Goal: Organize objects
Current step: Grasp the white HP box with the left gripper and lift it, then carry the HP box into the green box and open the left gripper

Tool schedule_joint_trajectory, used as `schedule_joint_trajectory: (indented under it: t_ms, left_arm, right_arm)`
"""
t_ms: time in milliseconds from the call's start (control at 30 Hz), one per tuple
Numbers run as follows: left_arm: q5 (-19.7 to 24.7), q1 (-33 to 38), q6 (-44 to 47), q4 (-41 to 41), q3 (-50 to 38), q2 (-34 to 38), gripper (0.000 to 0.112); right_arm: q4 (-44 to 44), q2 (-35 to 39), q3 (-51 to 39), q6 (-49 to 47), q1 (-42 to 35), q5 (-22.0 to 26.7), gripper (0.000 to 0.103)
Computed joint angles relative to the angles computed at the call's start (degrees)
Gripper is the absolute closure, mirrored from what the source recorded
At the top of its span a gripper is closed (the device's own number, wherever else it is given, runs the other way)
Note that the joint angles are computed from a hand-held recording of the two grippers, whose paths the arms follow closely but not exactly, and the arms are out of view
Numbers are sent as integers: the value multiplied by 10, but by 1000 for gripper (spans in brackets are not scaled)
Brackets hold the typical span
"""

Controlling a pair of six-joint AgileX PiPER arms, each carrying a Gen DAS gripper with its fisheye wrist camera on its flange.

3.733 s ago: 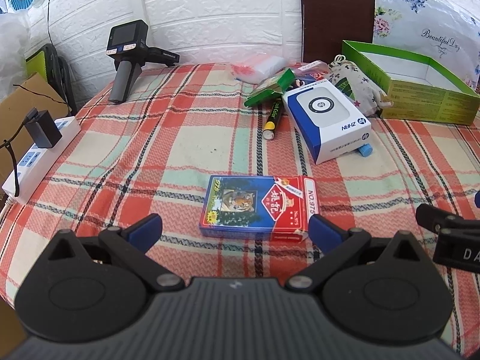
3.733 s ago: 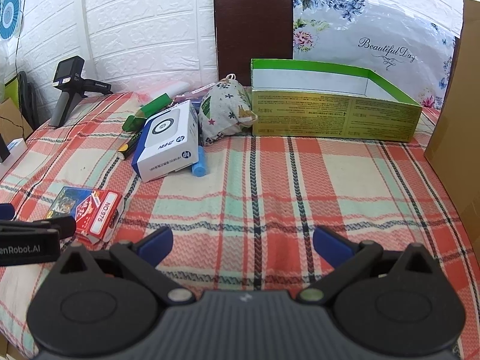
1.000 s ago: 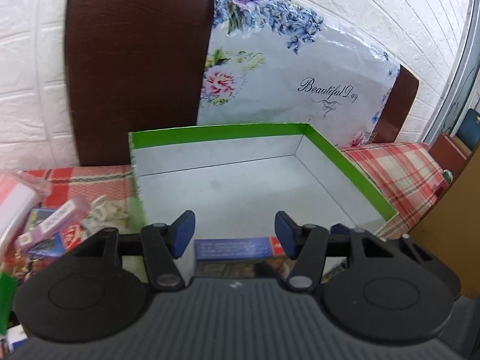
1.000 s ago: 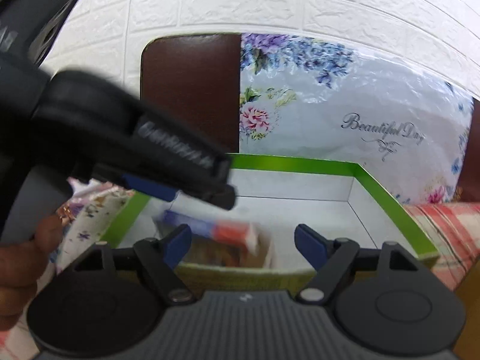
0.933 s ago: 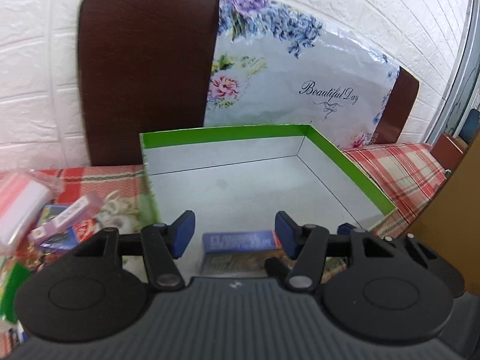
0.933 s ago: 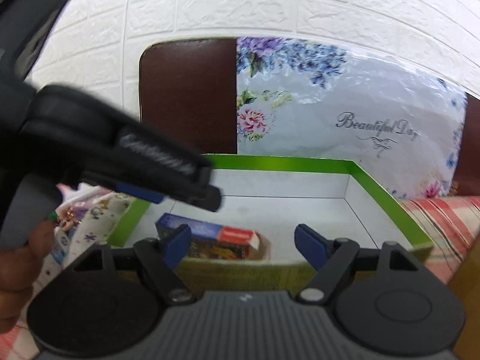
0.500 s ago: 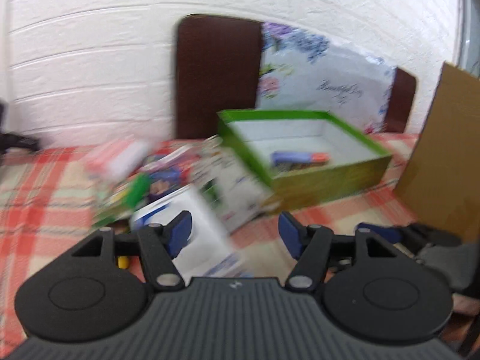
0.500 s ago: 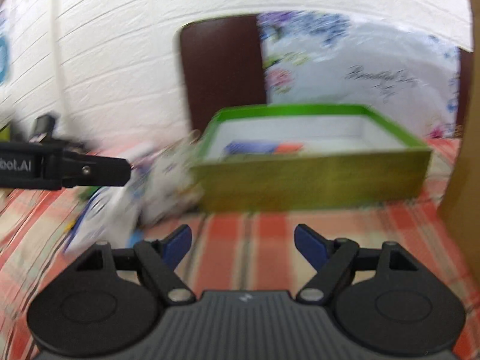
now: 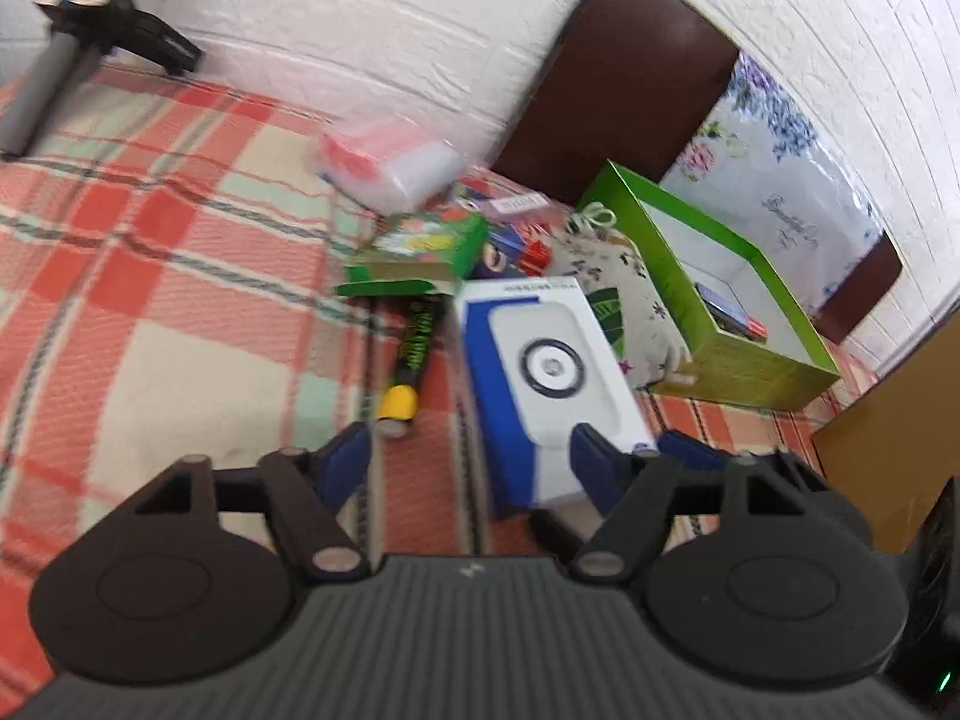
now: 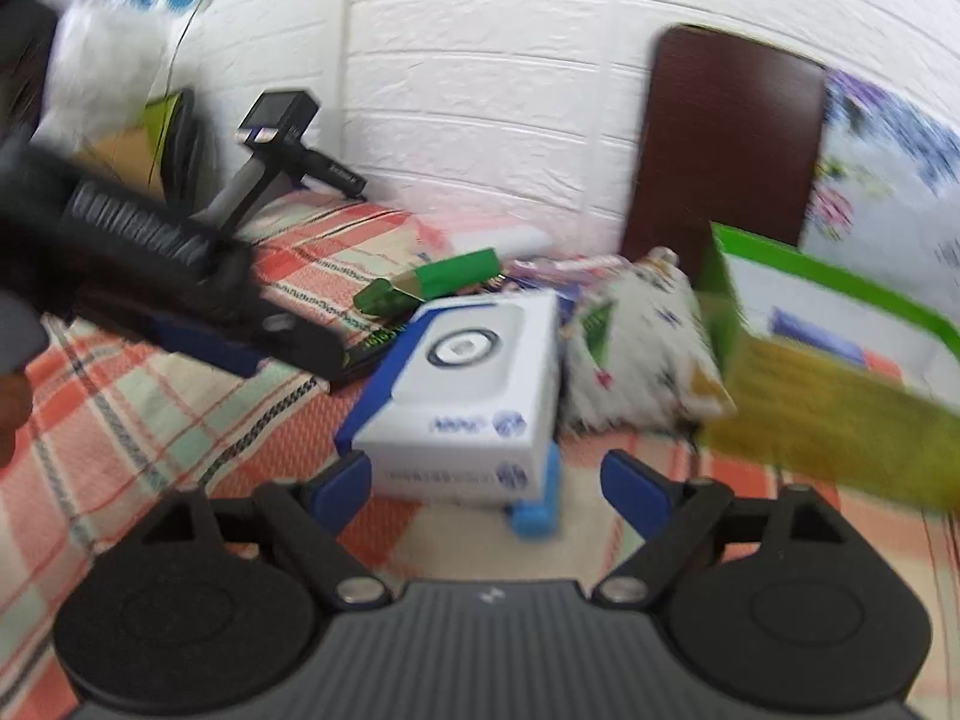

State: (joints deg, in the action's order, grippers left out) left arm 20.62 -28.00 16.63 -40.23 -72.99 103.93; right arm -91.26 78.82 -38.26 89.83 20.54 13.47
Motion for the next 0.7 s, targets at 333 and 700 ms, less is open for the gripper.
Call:
schedule_joint_trajectory:
  t_ms: [333, 700]
  left_arm:
    - [-4, -30, 57, -42, 13, -10, 53]
    - [-105, -156, -41, 105, 40, -76, 53]
  right_arm:
    - [73, -8, 6, -43, 56, 46, 44]
    - [-20, -176, 136, 121, 140, 233, 47]
